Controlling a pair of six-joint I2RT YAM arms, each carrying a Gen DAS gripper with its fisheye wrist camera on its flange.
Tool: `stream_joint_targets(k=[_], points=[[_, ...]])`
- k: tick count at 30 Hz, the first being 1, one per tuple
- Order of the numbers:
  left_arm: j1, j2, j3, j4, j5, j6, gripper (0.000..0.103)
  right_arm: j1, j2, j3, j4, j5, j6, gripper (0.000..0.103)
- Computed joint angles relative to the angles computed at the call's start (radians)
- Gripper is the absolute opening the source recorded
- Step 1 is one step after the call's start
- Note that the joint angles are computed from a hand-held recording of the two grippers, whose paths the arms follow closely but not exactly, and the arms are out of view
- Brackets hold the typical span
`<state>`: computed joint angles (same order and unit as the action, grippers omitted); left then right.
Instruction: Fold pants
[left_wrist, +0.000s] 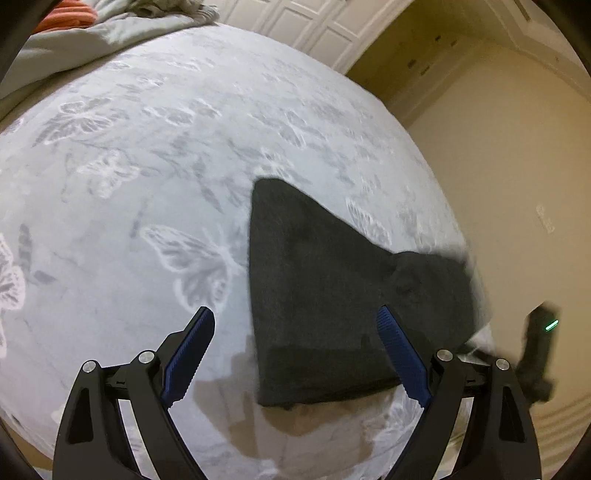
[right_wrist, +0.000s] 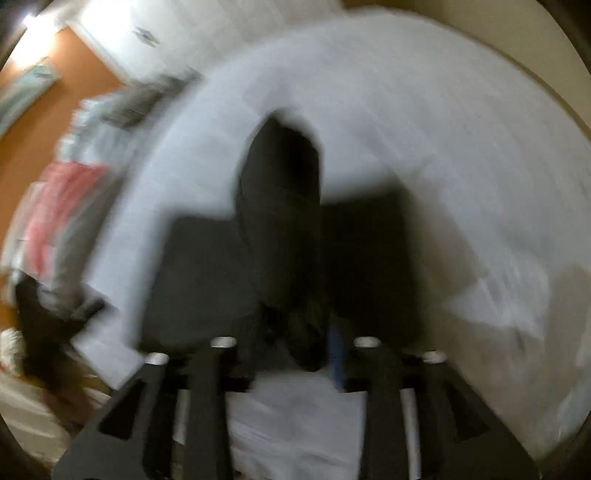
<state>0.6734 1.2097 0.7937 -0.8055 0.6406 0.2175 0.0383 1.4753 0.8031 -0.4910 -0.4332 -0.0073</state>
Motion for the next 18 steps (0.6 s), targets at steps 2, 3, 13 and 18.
stream_joint_targets(k=[2, 3, 13, 18], points=[[-0.071, -0.036, -0.032, 0.042, -0.051, -0.049, 0.087, -0.073, 0.009, -0.080, 0.062, -0.046, -0.029, 0.039], [-0.097, -0.051, -0.046, 0.061, -0.071, -0.066, 0.087, -0.124, -0.026, -0.110, 0.085, -0.121, -0.023, 0.044], [-0.254, -0.041, -0.093, 0.193, -0.256, -0.174, 0.087, 0.002, 0.008, 0.004, 0.166, 0.072, -0.061, 0.076], [-0.313, -0.100, -0.147, 0.266, -0.389, -0.150, 0.087, 0.021, 0.152, -0.004, 0.254, 0.087, -0.089, 0.071]])
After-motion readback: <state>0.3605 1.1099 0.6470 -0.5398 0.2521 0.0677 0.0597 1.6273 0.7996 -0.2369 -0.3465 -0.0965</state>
